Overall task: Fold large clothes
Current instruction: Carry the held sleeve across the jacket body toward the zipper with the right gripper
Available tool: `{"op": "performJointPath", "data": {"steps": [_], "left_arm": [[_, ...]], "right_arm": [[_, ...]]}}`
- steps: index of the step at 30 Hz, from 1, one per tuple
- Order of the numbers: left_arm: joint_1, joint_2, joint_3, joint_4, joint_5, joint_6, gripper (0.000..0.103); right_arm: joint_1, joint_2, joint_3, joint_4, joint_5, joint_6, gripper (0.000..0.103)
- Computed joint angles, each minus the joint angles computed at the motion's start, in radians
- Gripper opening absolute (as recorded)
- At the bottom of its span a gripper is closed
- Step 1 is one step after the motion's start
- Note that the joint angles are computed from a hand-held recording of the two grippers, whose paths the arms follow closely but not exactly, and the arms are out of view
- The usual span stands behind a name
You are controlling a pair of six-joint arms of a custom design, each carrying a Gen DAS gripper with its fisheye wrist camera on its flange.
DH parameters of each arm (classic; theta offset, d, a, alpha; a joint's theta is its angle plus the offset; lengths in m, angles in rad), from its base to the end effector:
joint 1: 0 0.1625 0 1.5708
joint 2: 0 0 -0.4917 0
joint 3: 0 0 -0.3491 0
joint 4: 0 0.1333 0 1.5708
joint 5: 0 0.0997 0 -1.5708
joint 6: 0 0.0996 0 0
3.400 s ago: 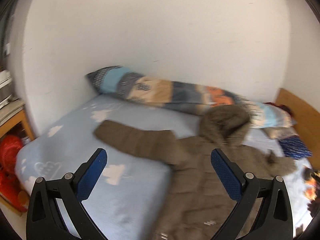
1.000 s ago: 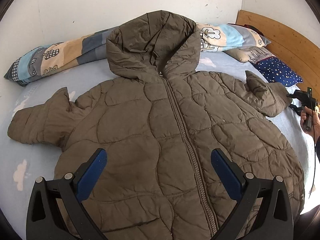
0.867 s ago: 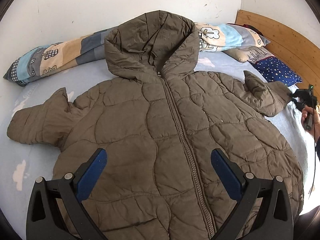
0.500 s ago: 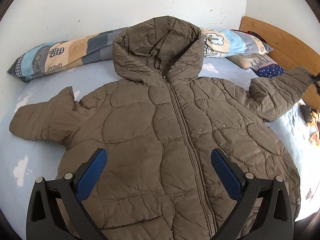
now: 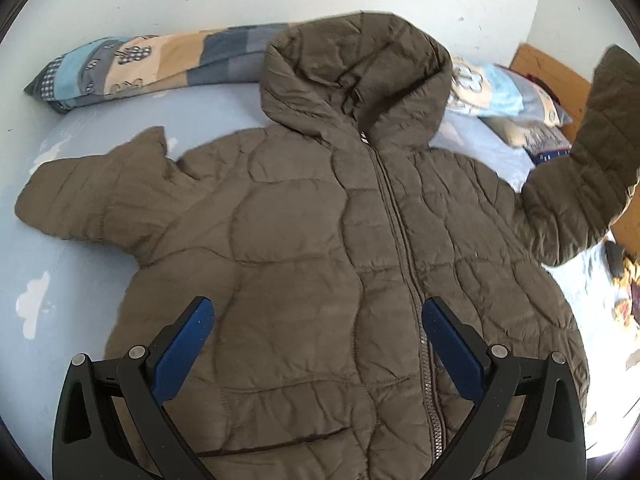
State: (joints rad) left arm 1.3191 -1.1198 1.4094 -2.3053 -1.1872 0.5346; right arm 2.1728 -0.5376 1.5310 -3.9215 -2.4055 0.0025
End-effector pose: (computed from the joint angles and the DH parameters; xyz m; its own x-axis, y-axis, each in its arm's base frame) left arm -0.0038 -0.6997 0.4649 -0.6928 0.5099 -0.5100 0.6715 0.7140 -0.1982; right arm 0.4451 -0.5427 0.2050 -0.9638 0.2172 0.1546 -0.1176 0.1741 -0.9777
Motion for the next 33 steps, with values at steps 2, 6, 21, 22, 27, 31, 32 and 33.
{"op": "performJointPath", "data": {"steps": [2, 6, 21, 22, 27, 31, 32, 33], "left_arm": [[0.003, -0.002, -0.007, -0.014, 0.004, 0.007, 0.103], [0.018, 0.004, -0.057, 0.008, 0.003, -0.021, 0.103], [0.059, 0.035, -0.160, 0.019, 0.044, -0.096, 0.103], [0.060, 0.037, -0.164, 0.022, 0.044, -0.098, 0.103], [0.055, 0.055, -0.172, -0.003, 0.056, -0.093, 0.103], [0.050, 0.081, -0.205, -0.005, 0.043, -0.109, 0.103], [0.048, 0.088, -0.215, -0.005, 0.035, -0.110, 0.103], [0.047, 0.094, -0.222, -0.011, 0.022, -0.106, 0.103]], "right_arm": [[-0.003, 0.040, -0.064, 0.080, 0.026, 0.005, 0.013], [-0.016, 0.128, -0.198, 0.252, 0.089, 0.042, 0.013], [-0.144, 0.463, -0.653, 0.835, 0.301, 0.201, 0.013], [-0.153, 0.473, -0.667, 0.845, 0.322, 0.210, 0.013], [-0.183, 0.526, -0.751, 0.952, 0.377, 0.269, 0.015], [-0.197, 0.505, -0.707, 0.999, 0.436, 0.315, 0.023], [-0.197, 0.482, -0.662, 0.969, 0.459, 0.316, 0.029], [-0.195, 0.453, -0.605, 0.920, 0.487, 0.310, 0.033]]}}
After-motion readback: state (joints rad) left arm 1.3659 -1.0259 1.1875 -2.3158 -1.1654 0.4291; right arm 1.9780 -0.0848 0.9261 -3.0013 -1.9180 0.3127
